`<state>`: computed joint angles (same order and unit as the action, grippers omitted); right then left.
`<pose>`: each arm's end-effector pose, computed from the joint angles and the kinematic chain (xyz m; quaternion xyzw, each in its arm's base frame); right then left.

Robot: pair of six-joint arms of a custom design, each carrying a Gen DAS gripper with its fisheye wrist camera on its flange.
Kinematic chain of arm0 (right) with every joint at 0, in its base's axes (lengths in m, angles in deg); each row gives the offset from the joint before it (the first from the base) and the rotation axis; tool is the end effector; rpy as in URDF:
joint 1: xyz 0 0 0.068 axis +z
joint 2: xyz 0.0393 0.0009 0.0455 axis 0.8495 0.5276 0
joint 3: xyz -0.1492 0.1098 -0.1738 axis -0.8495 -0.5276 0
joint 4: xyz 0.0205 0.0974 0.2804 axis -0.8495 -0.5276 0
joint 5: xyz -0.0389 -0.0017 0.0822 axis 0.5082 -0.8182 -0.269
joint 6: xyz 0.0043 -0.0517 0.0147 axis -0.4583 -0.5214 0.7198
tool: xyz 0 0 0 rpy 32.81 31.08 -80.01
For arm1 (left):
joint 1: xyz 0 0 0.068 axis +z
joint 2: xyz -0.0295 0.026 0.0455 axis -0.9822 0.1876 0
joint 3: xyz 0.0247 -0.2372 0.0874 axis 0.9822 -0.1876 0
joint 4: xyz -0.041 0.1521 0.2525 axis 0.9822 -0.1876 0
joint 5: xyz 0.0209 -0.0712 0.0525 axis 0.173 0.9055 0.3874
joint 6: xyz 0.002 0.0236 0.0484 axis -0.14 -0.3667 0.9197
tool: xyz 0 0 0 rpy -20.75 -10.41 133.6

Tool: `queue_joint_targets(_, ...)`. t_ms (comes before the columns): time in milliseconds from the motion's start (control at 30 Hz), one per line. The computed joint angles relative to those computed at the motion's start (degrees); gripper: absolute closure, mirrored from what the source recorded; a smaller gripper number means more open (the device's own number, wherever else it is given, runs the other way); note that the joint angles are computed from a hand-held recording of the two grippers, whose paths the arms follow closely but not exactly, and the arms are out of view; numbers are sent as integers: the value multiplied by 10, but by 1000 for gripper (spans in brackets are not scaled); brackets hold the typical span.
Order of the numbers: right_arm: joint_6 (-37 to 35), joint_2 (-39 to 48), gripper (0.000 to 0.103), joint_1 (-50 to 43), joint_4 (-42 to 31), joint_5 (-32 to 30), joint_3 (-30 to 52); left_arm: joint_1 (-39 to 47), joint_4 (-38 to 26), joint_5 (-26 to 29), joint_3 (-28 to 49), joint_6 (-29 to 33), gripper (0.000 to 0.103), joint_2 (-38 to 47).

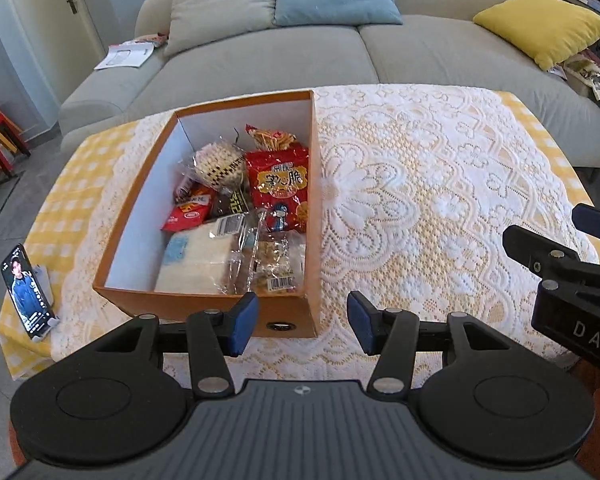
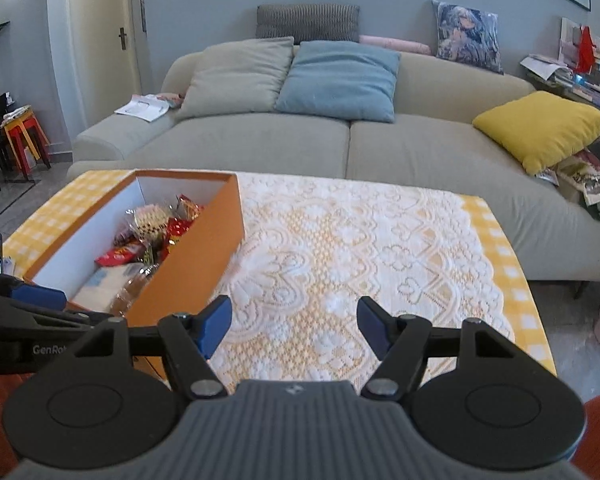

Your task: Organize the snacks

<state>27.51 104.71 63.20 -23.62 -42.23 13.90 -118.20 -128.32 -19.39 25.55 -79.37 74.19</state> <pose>0.2598 0.0232 0.3214 -0.0242 0.9061 0.0316 0.4212 0.2976 -0.2229 0.3216 0.0627 0.9536 0.0484 0.2905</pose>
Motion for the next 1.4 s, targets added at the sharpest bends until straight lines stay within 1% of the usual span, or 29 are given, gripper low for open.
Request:
queue_joint_targets(433, 4, 21, 35, -10, 8, -4, 6, 4, 1, 6, 3, 1, 42, 7)
queue_joint_targets(1400, 13, -13, 35, -10, 1, 5, -2, -14, 3, 3, -2, 9, 42, -11)
